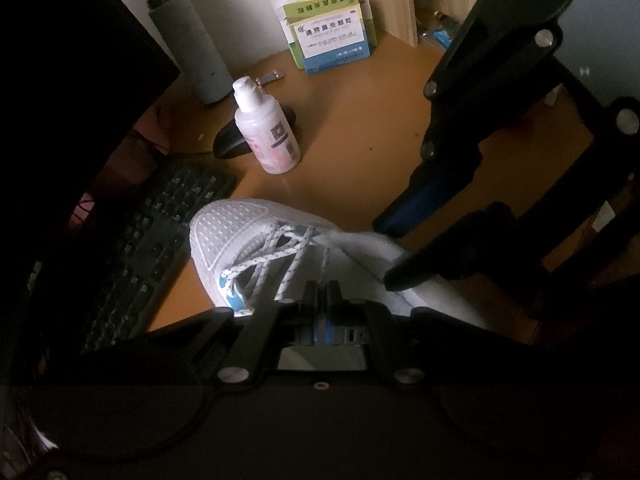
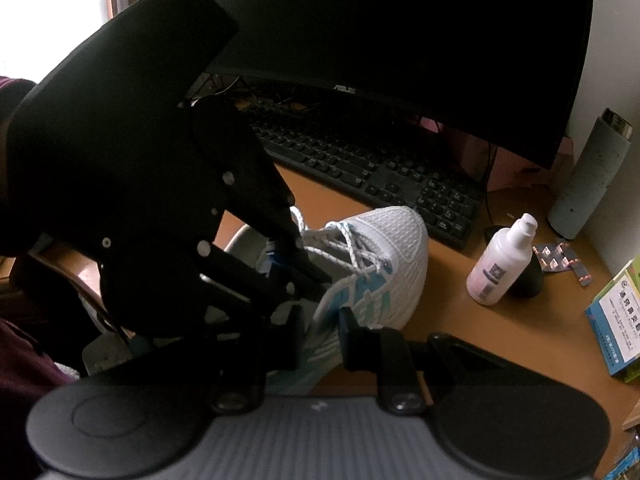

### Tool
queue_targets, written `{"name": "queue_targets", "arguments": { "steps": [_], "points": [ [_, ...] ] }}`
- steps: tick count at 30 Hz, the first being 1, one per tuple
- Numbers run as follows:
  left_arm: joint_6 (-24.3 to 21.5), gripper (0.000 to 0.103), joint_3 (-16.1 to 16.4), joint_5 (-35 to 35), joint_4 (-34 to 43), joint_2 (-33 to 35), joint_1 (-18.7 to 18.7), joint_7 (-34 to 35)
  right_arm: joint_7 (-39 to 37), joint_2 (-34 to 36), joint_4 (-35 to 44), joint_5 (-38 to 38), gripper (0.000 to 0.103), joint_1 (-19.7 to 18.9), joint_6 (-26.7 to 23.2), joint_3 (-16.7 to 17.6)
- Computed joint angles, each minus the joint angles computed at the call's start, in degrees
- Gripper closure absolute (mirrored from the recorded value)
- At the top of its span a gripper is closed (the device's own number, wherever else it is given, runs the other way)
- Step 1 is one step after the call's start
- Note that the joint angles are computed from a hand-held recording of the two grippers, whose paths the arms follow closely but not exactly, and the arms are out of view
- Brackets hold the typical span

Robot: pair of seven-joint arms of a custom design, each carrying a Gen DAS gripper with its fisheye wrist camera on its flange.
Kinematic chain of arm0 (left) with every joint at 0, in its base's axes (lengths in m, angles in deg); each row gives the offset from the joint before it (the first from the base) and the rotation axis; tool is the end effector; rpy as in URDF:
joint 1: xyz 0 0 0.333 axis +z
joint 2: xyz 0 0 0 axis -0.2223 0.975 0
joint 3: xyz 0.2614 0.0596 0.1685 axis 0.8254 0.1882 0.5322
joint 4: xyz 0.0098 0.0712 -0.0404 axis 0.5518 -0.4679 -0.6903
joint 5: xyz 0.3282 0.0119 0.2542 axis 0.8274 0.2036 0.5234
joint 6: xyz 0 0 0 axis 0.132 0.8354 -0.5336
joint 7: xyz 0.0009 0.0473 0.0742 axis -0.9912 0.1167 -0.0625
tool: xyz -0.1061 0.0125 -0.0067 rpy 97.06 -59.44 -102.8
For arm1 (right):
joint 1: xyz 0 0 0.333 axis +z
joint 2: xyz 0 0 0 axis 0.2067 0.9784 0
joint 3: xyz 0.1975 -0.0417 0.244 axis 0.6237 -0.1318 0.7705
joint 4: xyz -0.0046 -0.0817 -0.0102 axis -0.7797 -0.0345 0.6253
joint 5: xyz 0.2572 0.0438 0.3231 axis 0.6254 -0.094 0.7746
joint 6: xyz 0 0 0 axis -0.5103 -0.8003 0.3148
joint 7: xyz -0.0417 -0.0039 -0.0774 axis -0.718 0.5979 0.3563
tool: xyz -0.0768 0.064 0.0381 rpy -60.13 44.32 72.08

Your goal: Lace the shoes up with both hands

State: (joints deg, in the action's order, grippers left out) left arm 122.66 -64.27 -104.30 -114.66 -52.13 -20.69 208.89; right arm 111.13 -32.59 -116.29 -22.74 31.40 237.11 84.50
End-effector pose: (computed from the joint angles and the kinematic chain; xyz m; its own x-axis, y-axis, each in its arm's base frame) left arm 0.6113 -0.1780 0.4609 -0.7767 -0.5547 -0.2985 -0.3532 0.7759 -0.5227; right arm 0.5935 0.2521 0.4654 0.6542 -0.7561 0.0173 -0.5495 -0.4909 -0.6761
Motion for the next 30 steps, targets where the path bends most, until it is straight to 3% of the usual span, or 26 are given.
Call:
{"name": "queue_targets", "arguments": {
  "steps": [19,25,30],
  "points": [
    [0.3,0.103,-0.3,-2.3,-0.1,-0.5,0.2,2.3,2.8,-0.3,-0.4,-2.1,0.082,0.5,0.5,-0.1],
    [0.8,0.103,0.3,-1.2,0.5,-0.2,0.2,-1.7,3.4,-0.5,-0.6,-2.5,0.082,0.5,0.4,-0.2],
    [-0.3,0.103,0.0,-1.1,0.4,-0.3,0.3,-0.2,3.1,-0.4,-0.3,-2.7,0.082,0.4,0.0,-0.2]
  ]
}}
